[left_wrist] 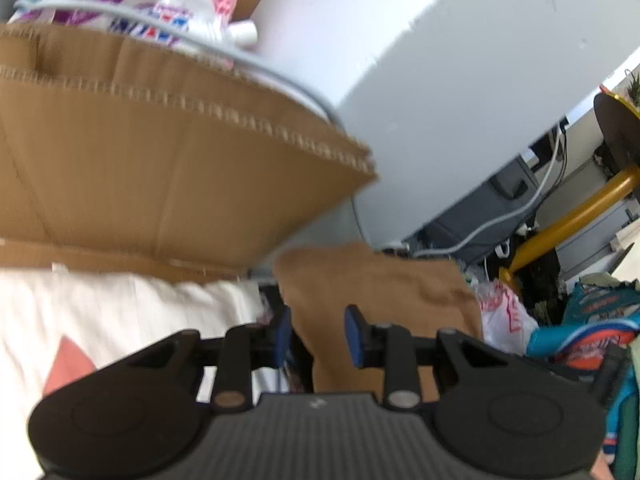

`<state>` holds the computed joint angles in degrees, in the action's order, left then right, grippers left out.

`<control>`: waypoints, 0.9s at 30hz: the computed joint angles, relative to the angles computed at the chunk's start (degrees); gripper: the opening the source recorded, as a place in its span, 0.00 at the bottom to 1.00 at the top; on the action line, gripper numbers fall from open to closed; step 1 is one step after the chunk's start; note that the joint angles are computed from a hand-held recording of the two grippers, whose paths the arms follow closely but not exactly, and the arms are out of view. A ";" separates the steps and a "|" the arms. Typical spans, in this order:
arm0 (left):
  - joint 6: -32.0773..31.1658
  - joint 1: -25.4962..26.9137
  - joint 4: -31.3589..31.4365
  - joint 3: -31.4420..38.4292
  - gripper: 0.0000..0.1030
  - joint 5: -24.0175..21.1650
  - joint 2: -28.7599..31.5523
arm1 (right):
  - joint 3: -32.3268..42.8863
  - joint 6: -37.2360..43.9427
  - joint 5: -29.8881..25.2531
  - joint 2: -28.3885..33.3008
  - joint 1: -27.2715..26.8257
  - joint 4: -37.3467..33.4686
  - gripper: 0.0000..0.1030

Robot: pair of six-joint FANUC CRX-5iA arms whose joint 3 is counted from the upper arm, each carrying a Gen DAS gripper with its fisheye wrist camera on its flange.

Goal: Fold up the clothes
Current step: 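Lower the folded brown shirt onto the blanket edge with both grippers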

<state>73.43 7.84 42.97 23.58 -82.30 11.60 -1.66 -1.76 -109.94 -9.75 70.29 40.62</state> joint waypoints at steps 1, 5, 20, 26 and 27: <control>-0.36 -0.02 -0.04 -1.15 0.30 0.00 -0.70 | 0.00 1.11 -0.52 0.43 -0.18 -0.16 0.26; -1.93 -0.54 -0.48 -4.57 0.30 -0.19 -3.12 | 0.00 4.56 -2.56 1.77 -1.12 0.17 0.23; -6.36 -1.07 -2.13 -12.11 0.31 -2.91 -8.67 | 0.40 0.41 -4.02 1.41 6.65 1.44 0.23; -7.42 -1.60 -2.82 -13.57 0.31 -4.20 -9.88 | -0.98 -4.43 -7.63 0.19 11.04 -3.34 0.23; -7.60 -1.69 -2.95 -13.83 0.31 -4.38 -10.10 | -1.19 -4.93 -8.62 0.05 11.69 -3.95 0.23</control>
